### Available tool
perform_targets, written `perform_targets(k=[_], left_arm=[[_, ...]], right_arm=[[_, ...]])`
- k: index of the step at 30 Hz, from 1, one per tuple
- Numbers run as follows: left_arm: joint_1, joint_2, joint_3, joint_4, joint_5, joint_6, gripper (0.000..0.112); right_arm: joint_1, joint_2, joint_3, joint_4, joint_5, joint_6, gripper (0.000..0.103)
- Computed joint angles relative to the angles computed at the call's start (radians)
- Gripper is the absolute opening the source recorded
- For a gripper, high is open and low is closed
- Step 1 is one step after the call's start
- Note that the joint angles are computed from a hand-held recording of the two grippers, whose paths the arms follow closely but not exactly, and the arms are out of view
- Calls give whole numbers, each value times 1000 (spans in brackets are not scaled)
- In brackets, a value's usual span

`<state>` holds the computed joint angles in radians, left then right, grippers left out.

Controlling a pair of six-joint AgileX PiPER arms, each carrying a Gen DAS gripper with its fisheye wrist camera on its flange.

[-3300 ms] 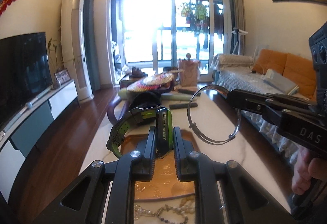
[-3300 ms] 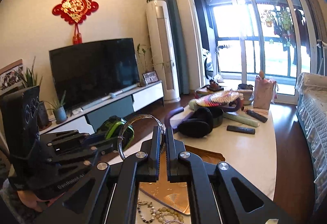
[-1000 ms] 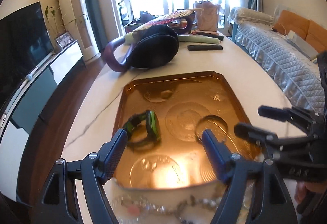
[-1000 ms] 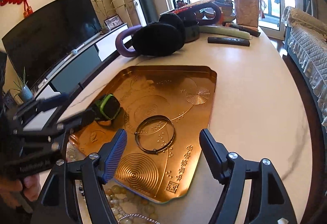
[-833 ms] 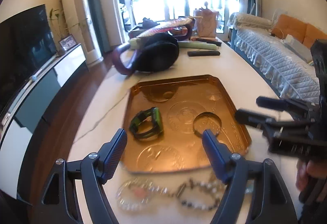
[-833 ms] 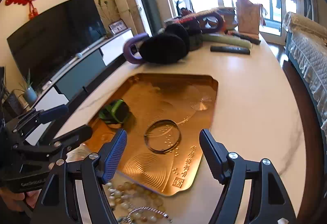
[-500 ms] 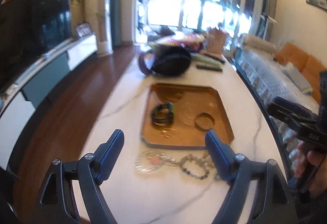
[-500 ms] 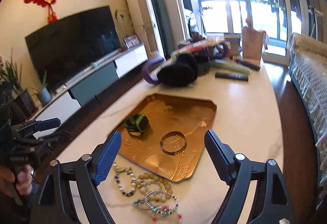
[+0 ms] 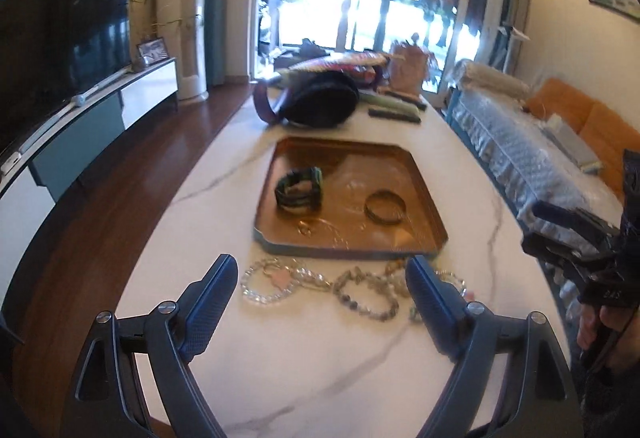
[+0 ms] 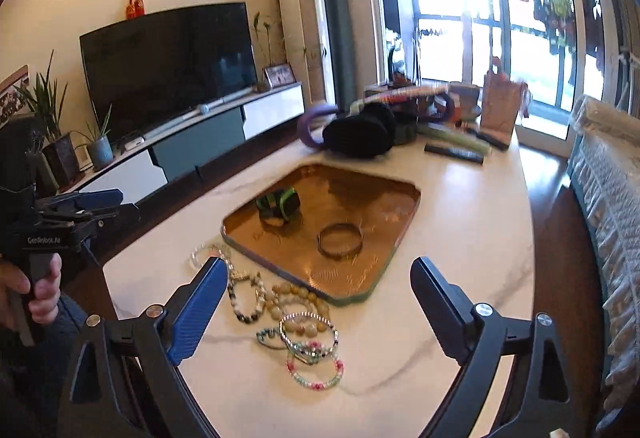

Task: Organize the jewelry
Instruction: 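Withdraw both open tools from the tray back over the bracelet pile, then grasp the black-and-white beaded bracelet with the left tool while the right tool grasps a silver bracelet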

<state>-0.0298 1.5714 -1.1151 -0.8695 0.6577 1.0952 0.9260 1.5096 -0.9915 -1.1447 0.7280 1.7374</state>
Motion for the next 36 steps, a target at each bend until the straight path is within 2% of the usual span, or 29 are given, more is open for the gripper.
perform_targets(k=[2, 3, 5, 7, 10, 13, 18, 20, 23, 26, 28, 31, 33, 36], left_arm=[[-39, 4, 22, 19, -38, 13, 84], [-50, 12, 25, 13, -34, 31, 82], [-76, 29, 32, 19, -43, 38, 74], [-110, 56, 22, 81, -59, -17, 65], [-131, 133, -35, 190, -7, -151, 55], [-123, 221, -118, 217, 112, -237, 49], [-91, 313, -213, 179, 223, -314, 47], [-102, 323, -222, 190, 213, -329, 45], [-137, 324, -217, 238, 161, -350, 43], [-156, 360, -254, 277, 172, -394, 39], [-174, 360, -253, 304, 135, -412, 33], [-189, 357, -244, 336, 99, -417, 26], [-186, 357, -245, 336, 108, -404, 20], [-165, 368, -261, 307, 160, -382, 14]], right_arm=[[-38, 16, 23, 19, -48, -5, 74], [-53, 21, 39, 22, -68, 3, 67], [-86, 31, 70, 27, -126, 25, 60], [-122, 50, 93, 55, -189, 14, 53], [-163, 88, 98, 130, -262, -49, 44], [-175, 115, 96, 162, -300, -84, 43], [-182, 144, 79, 193, -311, -128, 40], [-181, 152, 77, 193, -289, -120, 40], [-209, 158, 89, 202, -323, -125, 40], [-230, 173, 86, 220, -334, -158, 30], [-244, 183, 83, 235, -357, -181, 24], [-234, 200, 60, 232, -338, -212, 21], [-215, 215, 38, 220, -305, -219, 20], [-218, 210, 43, 199, -347, -209, 20]])
